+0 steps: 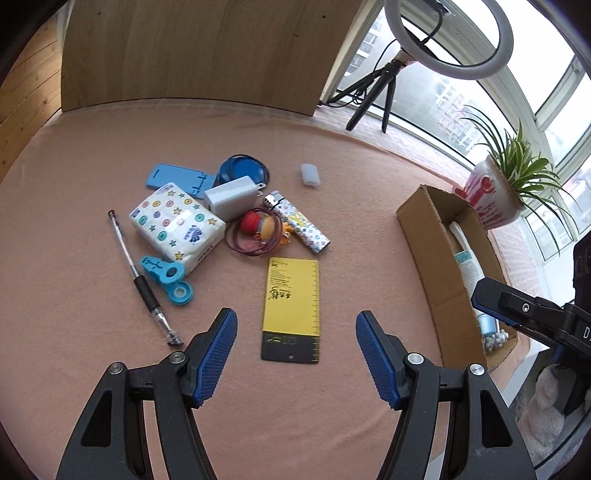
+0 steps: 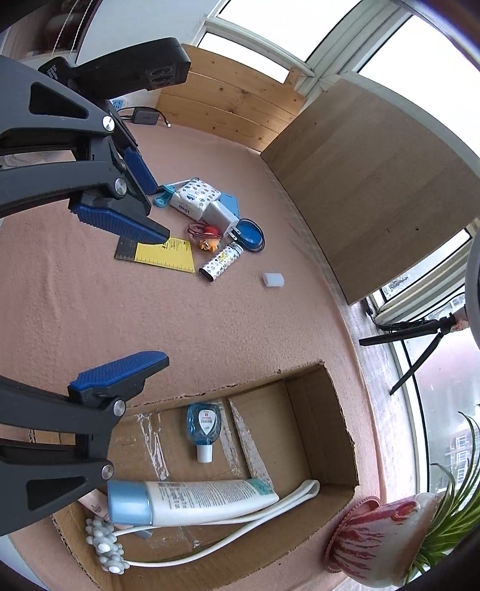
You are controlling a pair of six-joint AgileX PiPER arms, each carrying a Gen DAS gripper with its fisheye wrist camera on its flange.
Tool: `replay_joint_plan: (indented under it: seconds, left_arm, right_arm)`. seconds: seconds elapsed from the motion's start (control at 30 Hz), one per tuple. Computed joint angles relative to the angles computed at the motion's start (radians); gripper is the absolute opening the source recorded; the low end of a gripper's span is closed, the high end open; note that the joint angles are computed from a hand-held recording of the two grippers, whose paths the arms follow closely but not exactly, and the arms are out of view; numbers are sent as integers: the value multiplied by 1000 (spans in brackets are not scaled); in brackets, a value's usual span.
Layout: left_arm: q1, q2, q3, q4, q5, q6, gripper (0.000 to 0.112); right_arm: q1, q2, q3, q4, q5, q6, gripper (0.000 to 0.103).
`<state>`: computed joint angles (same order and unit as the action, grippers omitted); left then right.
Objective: Organize objects
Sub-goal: 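Move both tools back toward the remaining items on the table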
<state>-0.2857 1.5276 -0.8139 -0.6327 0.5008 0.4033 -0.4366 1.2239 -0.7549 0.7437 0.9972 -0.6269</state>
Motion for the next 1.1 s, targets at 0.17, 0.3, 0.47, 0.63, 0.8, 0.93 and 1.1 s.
replay_joint_plan:
  seconds: [0.17,0.3,0.47,0.63,0.8,0.93,1.1]
  left_arm:
    - [96,21,40,59,-23,5,70]
    - [133,63,42,96,-43,-1,69]
    - [140,123,17,155,-71,-43,67]
    - [142,163,1,209,-102,-86,52]
    - [174,169,-3,181,-105,-57,33]
    - [223,162,15,98,-99,44,19]
    - [295,141,47,3,-80,162,15]
  right_arm:
    - [114,2,17,-8,-52,59,56]
    - [186,4,30,-17,-87,98,56]
    - [247,5,39,-33,-119,132,56]
    - [297,10,40,-44,-141,159,56]
    - [357,16,40,-60,-168,193,56]
    - [420,29,29,-81,-193,226,56]
    - [535,72,3,-119,-246,283,56]
